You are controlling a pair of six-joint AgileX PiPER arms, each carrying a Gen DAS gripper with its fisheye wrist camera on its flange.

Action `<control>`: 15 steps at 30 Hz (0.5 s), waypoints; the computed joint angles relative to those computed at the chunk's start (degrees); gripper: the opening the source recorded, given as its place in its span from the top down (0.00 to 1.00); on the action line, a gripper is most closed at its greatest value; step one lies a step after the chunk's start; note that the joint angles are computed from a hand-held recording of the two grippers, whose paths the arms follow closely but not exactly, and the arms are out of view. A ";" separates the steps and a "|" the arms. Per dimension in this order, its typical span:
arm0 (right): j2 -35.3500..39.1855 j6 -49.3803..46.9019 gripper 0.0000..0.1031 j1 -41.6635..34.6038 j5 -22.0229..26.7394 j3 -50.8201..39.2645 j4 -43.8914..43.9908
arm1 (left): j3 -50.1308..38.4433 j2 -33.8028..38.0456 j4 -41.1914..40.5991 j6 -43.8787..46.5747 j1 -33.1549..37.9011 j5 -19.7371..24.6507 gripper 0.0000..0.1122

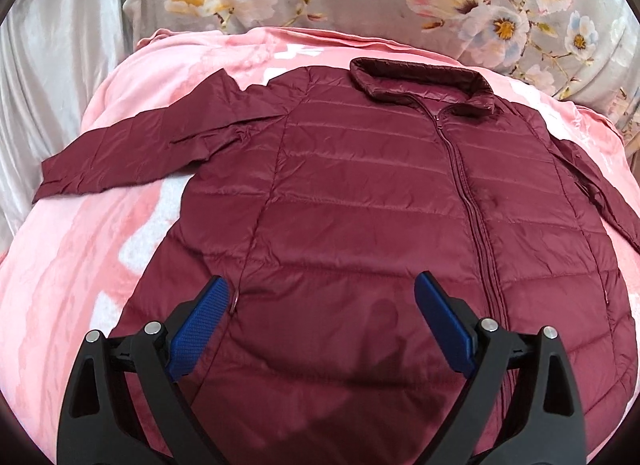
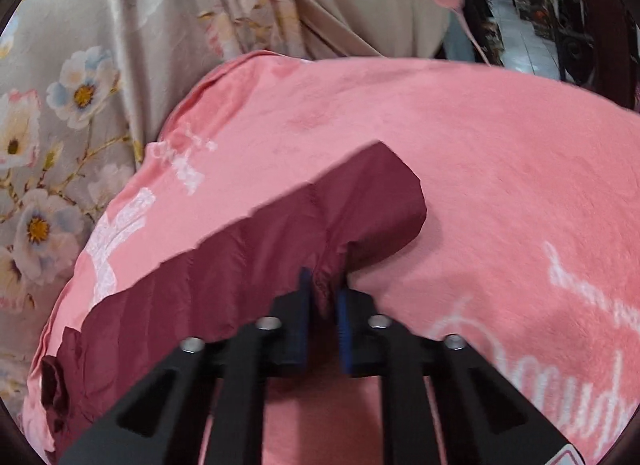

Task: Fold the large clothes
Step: 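Grasp the sleeve cuff with the right tool and lift it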

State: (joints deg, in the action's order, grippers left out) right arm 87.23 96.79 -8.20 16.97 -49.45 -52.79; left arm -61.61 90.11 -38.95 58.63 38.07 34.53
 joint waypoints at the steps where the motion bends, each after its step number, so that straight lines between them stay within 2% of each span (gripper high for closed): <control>1: 0.15 1.62 0.93 3.30 3.30 -2.55 -3.45 | -0.15 0.09 -0.24 0.05 -0.03 -0.07 0.18; 4: -0.22 -1.38 0.93 14.54 9.72 -10.08 -7.70 | -1.66 0.75 -0.60 -0.51 -0.04 0.17 0.18; 6: 0.74 -7.19 0.94 20.14 9.96 -15.42 -5.07 | -2.54 1.07 -0.35 -1.46 -0.19 -0.05 0.18; 9: 6.39 -20.00 0.94 31.37 10.53 -28.27 2.31 | -5.39 2.21 -0.34 -3.44 0.35 2.07 0.18; 15: 22.07 -42.59 0.94 44.98 11.62 -50.67 19.52 | -11.11 4.10 -2.42 -4.32 2.63 6.54 0.18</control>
